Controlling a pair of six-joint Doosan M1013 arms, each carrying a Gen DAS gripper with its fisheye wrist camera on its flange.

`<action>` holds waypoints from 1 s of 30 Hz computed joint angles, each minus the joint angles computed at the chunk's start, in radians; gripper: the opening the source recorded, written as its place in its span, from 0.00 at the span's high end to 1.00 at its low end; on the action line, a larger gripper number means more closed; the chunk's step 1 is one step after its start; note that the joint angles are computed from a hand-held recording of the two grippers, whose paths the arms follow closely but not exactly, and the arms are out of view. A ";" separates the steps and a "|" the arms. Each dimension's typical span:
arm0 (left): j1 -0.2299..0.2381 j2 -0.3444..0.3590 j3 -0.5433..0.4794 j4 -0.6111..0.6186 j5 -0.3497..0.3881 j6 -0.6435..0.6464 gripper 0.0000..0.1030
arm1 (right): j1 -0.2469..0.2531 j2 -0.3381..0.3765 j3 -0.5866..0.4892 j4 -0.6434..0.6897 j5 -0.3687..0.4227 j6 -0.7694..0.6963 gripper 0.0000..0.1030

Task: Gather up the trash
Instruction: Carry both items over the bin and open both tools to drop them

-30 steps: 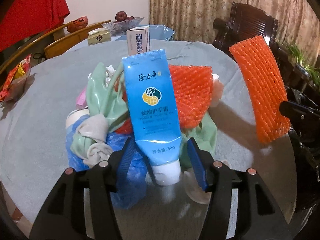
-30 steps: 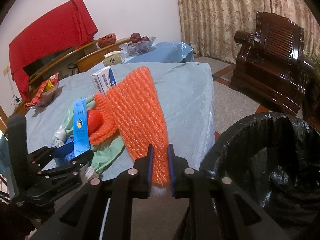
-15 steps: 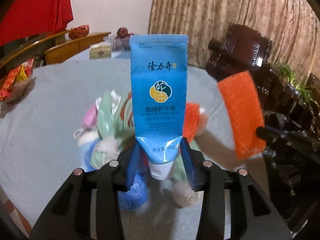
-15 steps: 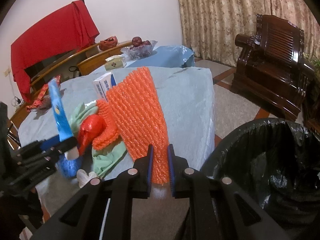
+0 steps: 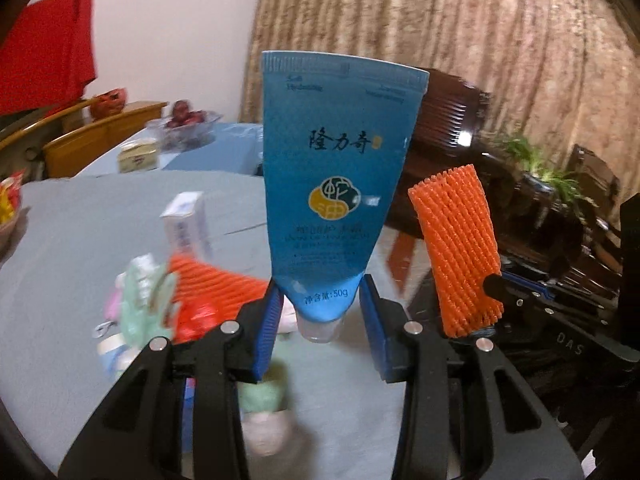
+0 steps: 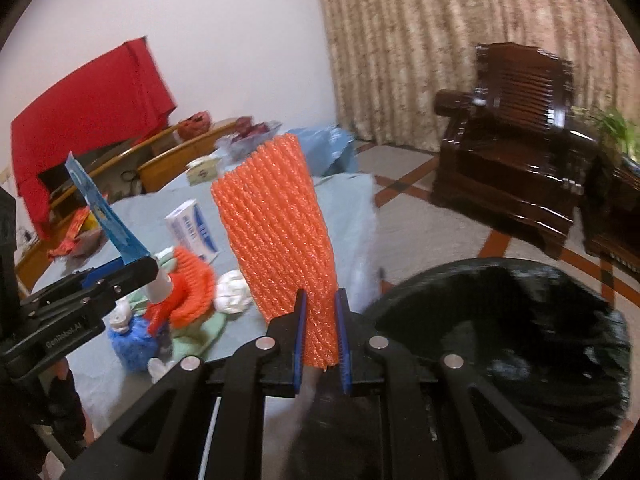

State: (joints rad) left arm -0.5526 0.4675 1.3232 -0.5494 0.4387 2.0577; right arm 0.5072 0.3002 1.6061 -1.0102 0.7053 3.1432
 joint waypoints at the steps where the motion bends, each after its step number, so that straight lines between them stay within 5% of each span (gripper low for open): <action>1: -0.009 0.002 -0.005 -0.037 0.009 0.037 0.64 | 0.002 -0.015 0.017 -0.010 0.027 0.019 0.86; 10: -0.094 0.050 -0.056 -0.248 0.120 0.259 0.64 | 0.006 -0.106 0.144 0.002 0.214 0.124 0.86; 18: -0.144 0.112 -0.115 -0.236 0.205 0.283 0.64 | 0.003 -0.144 0.221 0.037 0.295 0.210 0.83; 20: -0.147 0.128 -0.134 -0.218 0.237 0.265 0.61 | -0.001 -0.140 0.222 0.046 0.297 0.218 0.75; 22: -0.142 0.135 -0.137 -0.235 0.260 0.275 0.42 | -0.002 -0.137 0.216 0.050 0.306 0.220 0.65; 24: -0.136 0.135 -0.130 -0.254 0.266 0.290 0.40 | 0.000 -0.138 0.217 0.043 0.314 0.234 0.61; 30: -0.113 0.110 -0.089 -0.240 0.231 0.294 0.30 | 0.014 -0.129 0.203 0.018 0.358 0.260 0.22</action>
State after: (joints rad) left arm -0.6658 0.5779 1.2347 -0.7898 0.6699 2.3516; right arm 0.5216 0.1709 1.8095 -0.9920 1.0637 3.4035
